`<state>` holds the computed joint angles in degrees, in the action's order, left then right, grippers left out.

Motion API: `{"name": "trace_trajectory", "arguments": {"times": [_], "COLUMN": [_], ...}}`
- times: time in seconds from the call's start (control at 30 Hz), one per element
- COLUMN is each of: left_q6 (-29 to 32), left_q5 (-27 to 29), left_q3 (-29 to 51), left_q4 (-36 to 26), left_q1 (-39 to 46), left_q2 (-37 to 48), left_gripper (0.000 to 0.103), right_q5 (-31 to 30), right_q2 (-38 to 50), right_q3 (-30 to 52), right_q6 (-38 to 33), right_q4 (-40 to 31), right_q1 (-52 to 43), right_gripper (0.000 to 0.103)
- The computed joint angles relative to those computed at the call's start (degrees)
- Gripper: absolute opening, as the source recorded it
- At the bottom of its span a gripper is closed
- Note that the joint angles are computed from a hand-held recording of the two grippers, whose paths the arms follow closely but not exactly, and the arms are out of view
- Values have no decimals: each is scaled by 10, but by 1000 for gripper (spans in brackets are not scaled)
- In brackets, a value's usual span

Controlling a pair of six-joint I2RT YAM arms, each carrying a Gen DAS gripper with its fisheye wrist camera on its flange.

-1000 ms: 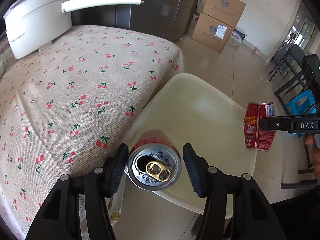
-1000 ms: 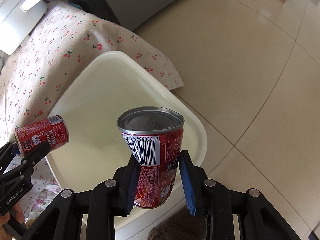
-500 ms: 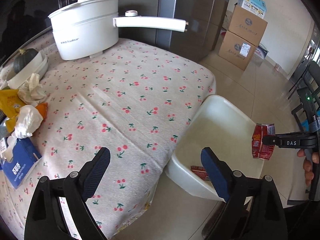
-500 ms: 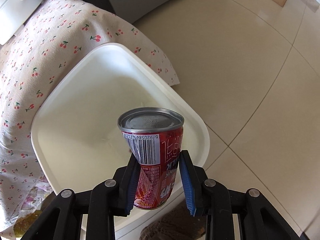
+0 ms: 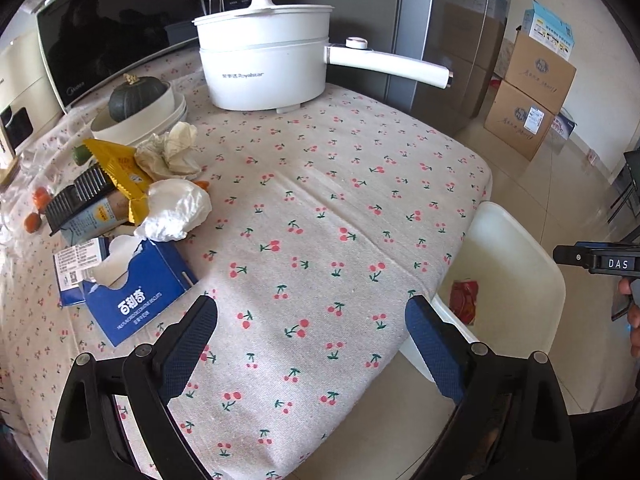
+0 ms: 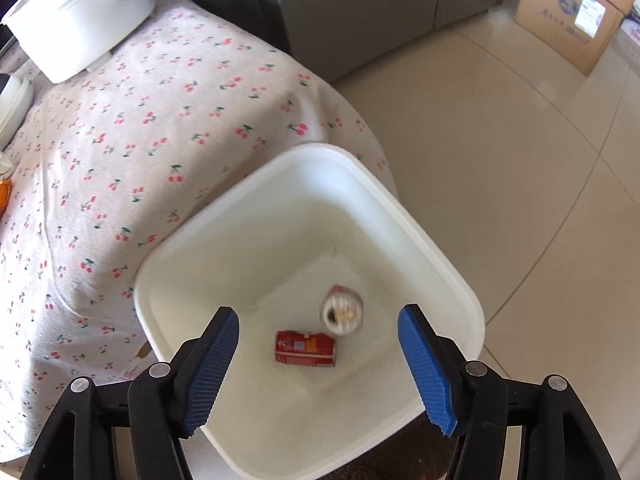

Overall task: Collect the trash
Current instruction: 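Reach to the blue biscuit box and grasp it with the left tool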

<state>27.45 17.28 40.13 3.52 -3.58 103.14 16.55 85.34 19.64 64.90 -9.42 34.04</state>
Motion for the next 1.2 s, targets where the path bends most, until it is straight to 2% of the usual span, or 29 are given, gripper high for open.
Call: {"name": "trace_trajectory", "arguments": {"times": [0.13,0.3,0.57,0.67,0.83,1.03,1.2], "left_q6": [19,43,68,94,186,247,306], "left_q5": [8,12,12,18,14,9,-24], "left_q3": [23,61,175,230,288,359,364], "left_q4": [-28,-58,-127,-164,-185,-198,-167], "left_q1": [44,102,192,209,205,179,147], "left_q2": [3,17,87,125,181,242,274], "left_gripper": [96,96,96,96,96,96,96], "right_q5": [16,18,-9,-6,-21,-10,-22], "right_q2": [21,59,165,211,272,304,313], "right_q3": [61,127,265,325,395,443,448], "right_q6": [-2,-3,-15,-22,-44,-75,-89], "right_q4": [-35,-42,-33,-50,-71,-99,-98], "right_q1": [32,55,65,75,77,72,63], "right_gripper": [71,74,77,78,79,79,79]}}
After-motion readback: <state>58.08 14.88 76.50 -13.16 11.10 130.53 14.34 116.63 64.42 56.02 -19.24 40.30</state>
